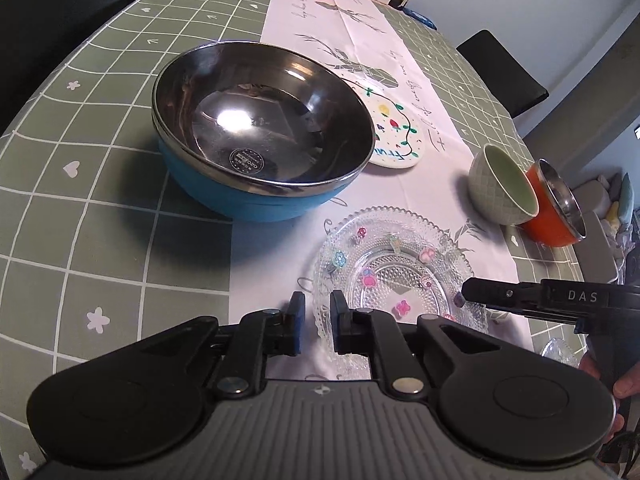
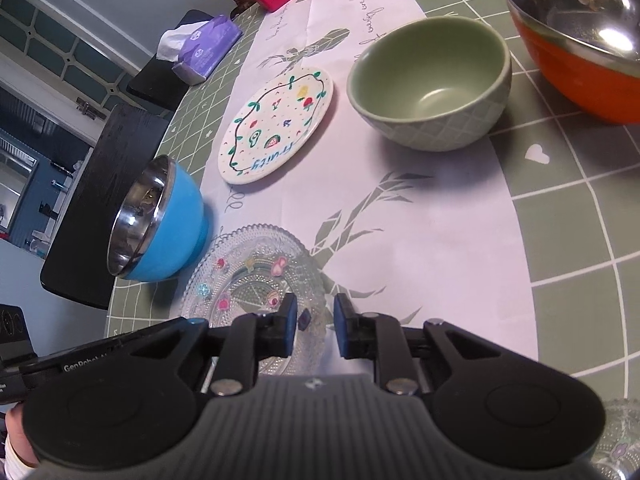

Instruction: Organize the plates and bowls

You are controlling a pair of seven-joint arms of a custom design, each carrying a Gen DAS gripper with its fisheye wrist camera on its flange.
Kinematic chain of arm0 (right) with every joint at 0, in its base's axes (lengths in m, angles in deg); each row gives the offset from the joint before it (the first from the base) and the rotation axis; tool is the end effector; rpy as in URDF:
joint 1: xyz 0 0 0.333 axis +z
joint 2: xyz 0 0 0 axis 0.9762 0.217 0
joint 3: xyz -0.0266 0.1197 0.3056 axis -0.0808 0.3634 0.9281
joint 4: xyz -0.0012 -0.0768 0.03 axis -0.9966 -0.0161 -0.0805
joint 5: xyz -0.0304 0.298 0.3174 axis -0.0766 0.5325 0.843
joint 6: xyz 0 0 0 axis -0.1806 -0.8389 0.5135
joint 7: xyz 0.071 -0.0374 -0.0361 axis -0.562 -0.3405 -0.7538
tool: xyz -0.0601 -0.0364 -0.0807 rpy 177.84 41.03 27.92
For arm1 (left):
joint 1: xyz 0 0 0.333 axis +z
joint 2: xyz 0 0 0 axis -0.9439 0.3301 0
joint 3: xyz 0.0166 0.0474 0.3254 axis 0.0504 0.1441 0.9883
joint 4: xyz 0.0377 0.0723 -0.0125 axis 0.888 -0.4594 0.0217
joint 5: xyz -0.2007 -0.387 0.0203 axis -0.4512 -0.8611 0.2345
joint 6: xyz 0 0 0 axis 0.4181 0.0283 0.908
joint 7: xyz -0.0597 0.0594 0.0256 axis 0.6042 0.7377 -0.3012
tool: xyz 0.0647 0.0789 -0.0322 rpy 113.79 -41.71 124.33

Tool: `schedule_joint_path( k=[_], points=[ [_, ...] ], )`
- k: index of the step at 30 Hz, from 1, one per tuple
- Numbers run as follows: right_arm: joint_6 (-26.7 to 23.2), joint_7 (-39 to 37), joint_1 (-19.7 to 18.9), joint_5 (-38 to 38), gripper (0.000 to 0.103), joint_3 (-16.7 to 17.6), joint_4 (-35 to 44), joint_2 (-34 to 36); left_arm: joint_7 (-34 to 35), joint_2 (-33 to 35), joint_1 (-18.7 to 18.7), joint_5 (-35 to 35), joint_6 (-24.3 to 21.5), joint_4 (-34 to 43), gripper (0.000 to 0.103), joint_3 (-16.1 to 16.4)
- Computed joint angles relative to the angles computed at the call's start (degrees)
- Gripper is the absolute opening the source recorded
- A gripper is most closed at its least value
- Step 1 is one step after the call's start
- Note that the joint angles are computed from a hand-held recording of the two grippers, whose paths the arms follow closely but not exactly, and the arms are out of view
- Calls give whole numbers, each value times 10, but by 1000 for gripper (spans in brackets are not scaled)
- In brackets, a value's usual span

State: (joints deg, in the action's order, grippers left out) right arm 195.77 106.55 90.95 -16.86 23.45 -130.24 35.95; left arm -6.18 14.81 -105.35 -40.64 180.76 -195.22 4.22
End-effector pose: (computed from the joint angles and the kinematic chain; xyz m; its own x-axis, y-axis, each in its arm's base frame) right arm 0.5941 0.2294 0.3187 0.1183 -0.8033 -0.5837 -0.9328 0.1116 -0.3426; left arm 0.5332 -0.4588 0.3248 0.0164 -0.9277 0.3730 -0.8629 -0.2016 -0.4635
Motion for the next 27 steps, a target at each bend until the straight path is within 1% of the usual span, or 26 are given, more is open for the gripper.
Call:
schedule_joint_path(
  k=[3,4,7,9,13,15,19,23,27],
  points=[
    [2,1,2,-6,18,0,-3,-2,13,0,9,-13,1,-1,15,-10],
    [4,6,3,-13,14,-2,-4,-3,13,1,7,-13,1,0,15,-9],
    [9,3,3,-13,7,0,-8,-3,10,2,2,-14,-4,3,15,-4],
    [12,-5,2,-8,7,2,-9,-4,5,3,-2,-13,-9,5,14,-2],
    [20,-15,3,0,6,4,-10,-4,-3,5,-11,5,-33,17,14,2],
    [21,-14,4,-1,6,3,-11,-4,-5,5,-9,11,-40,20,14,-2],
    [21,0,6,-10,6,1,-13,-7,-17,4,-7,21,-41,21,11,-5],
    [17,3,4,-6,7,0,-20,-15,-41,-4,-15,47,-39,17,11,4],
    [17,7,8,-4,7,-4,-35,-34,-66,-11,-17,63,-32,12,10,4]
  ],
)
